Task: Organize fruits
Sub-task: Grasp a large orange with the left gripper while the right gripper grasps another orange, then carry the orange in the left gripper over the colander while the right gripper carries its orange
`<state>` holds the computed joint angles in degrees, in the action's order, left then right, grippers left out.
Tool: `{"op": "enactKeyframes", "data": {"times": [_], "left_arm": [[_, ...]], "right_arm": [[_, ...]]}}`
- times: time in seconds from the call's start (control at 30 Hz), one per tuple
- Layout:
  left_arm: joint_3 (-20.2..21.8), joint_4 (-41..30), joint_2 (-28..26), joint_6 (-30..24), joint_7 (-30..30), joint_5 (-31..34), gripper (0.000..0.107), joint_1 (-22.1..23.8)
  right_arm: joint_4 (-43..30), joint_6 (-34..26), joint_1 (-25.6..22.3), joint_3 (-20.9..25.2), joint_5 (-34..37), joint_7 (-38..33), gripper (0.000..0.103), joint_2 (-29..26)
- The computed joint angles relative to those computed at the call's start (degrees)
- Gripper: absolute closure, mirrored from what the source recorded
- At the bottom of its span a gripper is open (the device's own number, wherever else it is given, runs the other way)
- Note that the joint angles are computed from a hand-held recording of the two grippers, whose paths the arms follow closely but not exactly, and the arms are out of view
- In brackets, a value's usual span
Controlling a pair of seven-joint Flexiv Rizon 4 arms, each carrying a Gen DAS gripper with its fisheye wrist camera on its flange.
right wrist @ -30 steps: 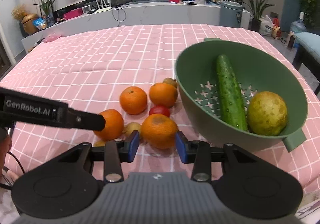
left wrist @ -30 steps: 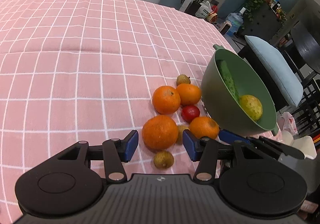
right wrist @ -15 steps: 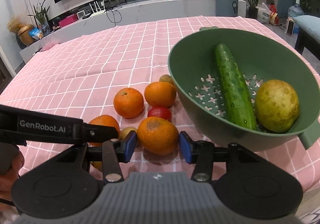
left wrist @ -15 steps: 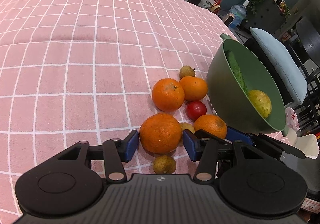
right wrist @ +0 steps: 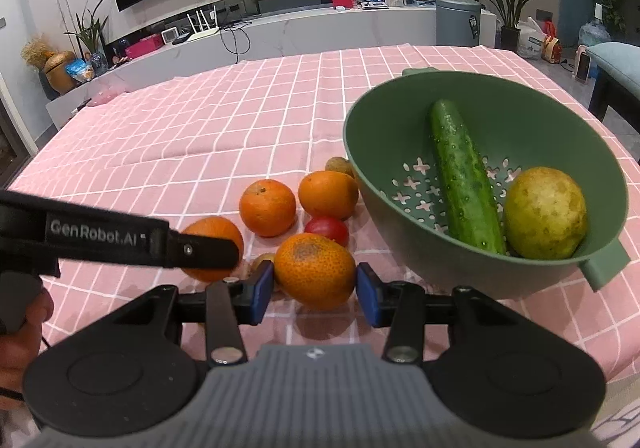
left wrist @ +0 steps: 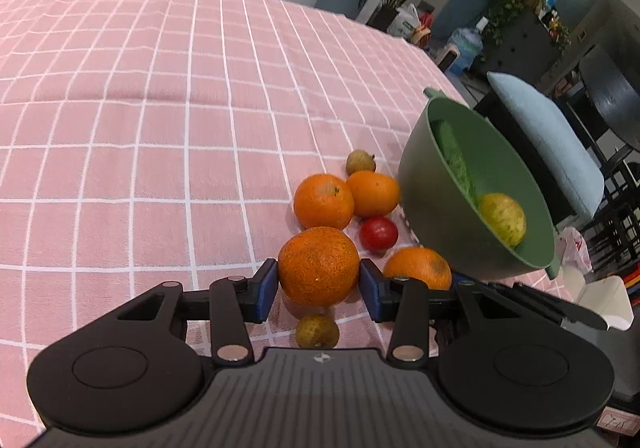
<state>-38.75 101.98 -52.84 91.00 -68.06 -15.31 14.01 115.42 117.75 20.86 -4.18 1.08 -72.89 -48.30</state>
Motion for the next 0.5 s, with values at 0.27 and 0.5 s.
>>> {"op": "enactKeyframes", "data": {"times": [0.27, 0.5], "left_arm": [[0.14, 2.85, 4.19, 4.76, -2.82, 2.80, 0.058, 0.32], [-1.26, 2.25, 6.38, 5.71, -4.89, 5.54, 0.058, -0.25]], "right_arm": [[3.82, 4.75, -4.06, 3.63, -2.50, -1.01, 0.062, 3.58], [6.46, 10.45, -6.46, 4.42, -3.73, -3.51, 0.062, 7.34]]}}
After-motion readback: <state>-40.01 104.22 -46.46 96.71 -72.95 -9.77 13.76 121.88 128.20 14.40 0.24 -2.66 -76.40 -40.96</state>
